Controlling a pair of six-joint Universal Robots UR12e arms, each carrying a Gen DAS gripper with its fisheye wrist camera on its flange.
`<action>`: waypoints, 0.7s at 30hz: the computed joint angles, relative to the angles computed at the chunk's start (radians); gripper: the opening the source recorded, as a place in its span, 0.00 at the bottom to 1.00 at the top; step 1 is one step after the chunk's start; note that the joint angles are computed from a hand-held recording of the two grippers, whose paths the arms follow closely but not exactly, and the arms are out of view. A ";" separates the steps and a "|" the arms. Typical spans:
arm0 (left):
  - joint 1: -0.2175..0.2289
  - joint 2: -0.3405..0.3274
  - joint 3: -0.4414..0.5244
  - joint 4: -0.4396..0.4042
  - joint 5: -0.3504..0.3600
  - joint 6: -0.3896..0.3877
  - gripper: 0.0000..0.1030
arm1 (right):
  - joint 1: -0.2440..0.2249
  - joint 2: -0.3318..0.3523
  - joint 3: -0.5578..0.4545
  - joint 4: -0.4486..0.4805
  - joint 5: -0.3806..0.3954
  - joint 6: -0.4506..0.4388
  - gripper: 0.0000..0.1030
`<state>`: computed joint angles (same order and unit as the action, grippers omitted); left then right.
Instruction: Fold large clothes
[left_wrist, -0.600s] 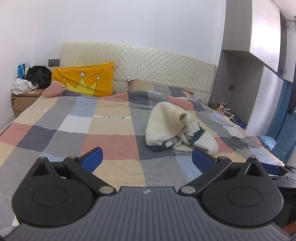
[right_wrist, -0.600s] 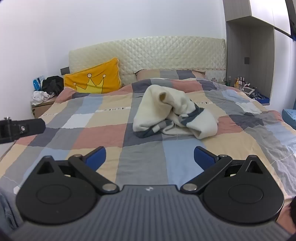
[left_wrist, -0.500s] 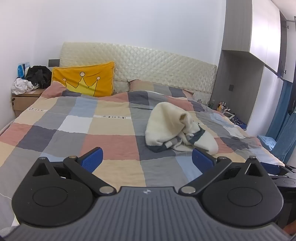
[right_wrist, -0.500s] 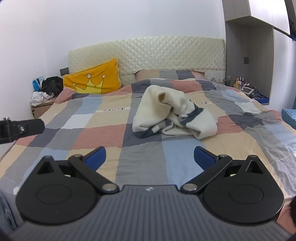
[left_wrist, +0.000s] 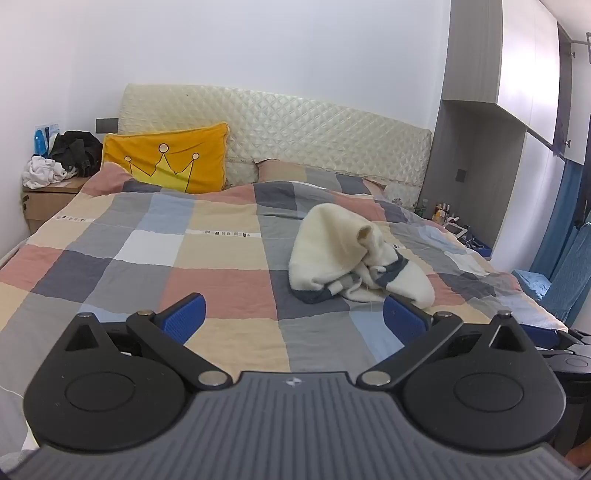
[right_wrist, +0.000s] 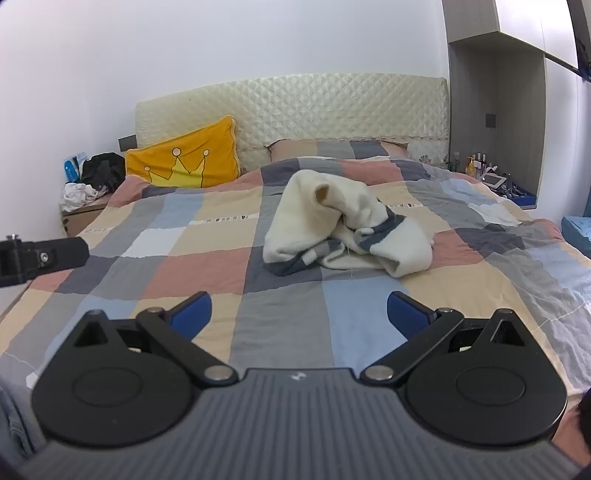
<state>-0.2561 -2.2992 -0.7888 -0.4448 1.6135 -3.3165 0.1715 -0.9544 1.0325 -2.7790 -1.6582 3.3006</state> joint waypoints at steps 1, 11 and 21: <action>0.000 0.000 0.001 -0.001 0.000 0.000 1.00 | -0.001 0.001 -0.001 0.000 0.001 -0.001 1.00; -0.004 -0.009 0.013 -0.002 0.005 0.001 1.00 | 0.000 0.001 -0.003 0.003 -0.002 0.000 1.00; -0.006 -0.010 0.008 0.000 0.011 0.004 1.00 | -0.001 -0.007 0.013 -0.003 0.000 0.001 1.00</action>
<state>-0.2625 -2.3097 -0.7806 -0.4452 1.6245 -3.3121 0.1706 -0.9617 1.0456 -2.7819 -1.6585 3.3014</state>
